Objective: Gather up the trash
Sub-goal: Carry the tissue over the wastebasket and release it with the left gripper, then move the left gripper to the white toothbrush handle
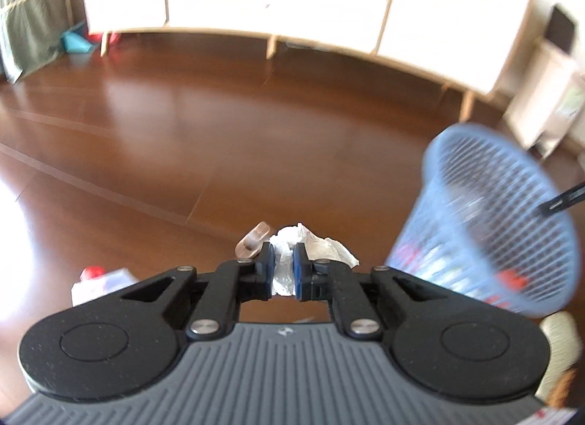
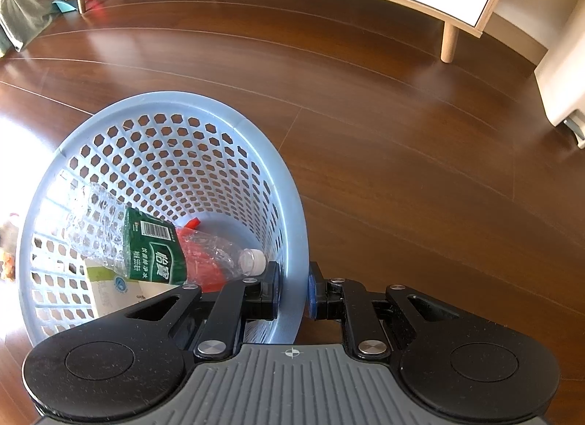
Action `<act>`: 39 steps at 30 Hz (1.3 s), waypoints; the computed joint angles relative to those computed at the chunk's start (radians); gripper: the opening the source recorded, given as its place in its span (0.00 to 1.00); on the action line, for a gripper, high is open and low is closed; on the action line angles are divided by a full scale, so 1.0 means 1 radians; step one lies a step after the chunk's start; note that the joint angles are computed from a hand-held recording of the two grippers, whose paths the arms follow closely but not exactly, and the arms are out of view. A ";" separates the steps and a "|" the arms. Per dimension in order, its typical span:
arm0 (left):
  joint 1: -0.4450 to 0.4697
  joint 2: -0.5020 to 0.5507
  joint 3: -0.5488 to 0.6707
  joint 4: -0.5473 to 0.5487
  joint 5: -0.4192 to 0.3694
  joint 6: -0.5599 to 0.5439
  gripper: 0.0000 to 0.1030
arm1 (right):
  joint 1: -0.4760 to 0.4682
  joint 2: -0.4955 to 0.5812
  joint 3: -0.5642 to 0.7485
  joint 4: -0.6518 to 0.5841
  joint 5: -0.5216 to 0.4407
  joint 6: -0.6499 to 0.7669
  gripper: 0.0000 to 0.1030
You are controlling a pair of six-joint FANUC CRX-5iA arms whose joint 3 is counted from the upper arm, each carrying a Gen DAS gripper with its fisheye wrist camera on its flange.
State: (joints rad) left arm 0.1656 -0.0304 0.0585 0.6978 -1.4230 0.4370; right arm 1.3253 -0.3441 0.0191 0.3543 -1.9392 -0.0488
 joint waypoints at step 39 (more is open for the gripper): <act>-0.040 -0.077 -0.047 -0.087 0.089 0.052 0.57 | 0.023 -0.040 -0.011 -0.019 0.017 0.003 0.11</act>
